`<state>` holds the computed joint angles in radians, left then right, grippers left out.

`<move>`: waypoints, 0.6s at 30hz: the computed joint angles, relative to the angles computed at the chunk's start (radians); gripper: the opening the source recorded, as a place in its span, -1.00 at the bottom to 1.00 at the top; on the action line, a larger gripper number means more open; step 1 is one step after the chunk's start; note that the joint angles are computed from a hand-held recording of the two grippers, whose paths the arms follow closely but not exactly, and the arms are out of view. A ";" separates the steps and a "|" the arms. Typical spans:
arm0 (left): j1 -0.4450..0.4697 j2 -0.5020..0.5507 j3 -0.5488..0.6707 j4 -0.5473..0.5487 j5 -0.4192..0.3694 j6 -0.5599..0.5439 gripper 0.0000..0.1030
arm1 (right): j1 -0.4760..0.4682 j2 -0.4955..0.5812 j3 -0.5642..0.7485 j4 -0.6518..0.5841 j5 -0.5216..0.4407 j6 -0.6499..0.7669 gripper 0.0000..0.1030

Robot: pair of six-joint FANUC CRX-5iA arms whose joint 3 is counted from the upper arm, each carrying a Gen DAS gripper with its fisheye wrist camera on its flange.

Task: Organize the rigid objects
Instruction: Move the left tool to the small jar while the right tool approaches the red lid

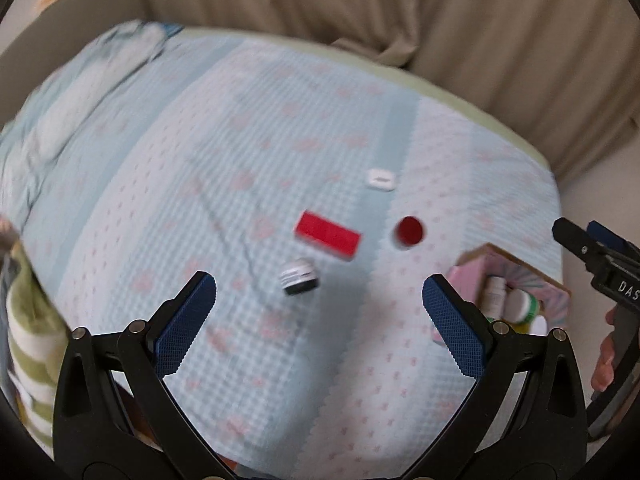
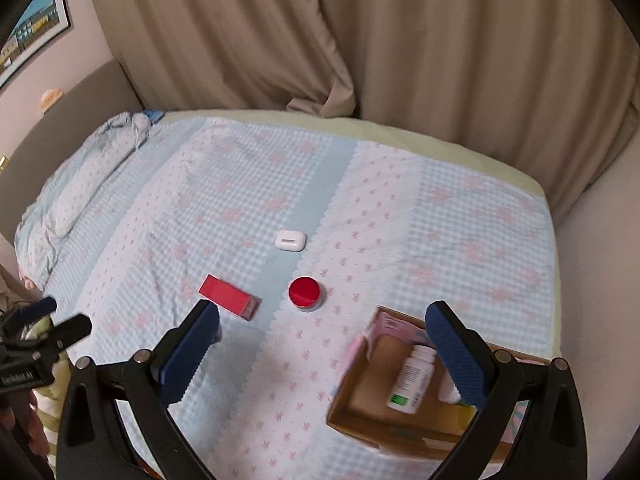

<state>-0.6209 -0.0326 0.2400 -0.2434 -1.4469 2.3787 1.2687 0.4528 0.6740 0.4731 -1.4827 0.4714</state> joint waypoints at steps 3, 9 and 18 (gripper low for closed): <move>0.040 -0.008 -0.106 0.034 0.059 0.058 0.99 | -0.022 0.077 0.073 -0.033 -0.023 0.053 1.00; 0.077 0.016 -0.252 0.089 0.182 0.176 0.99 | -0.068 0.178 0.134 -0.117 0.005 0.128 1.00; 0.085 0.122 -0.336 0.088 0.342 0.314 0.93 | -0.136 0.309 0.171 -0.214 0.051 0.170 0.99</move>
<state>-0.5363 0.0891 -0.0963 -0.1558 -1.1049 2.6927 1.1324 0.7621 0.8452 0.2588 -1.4317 0.6412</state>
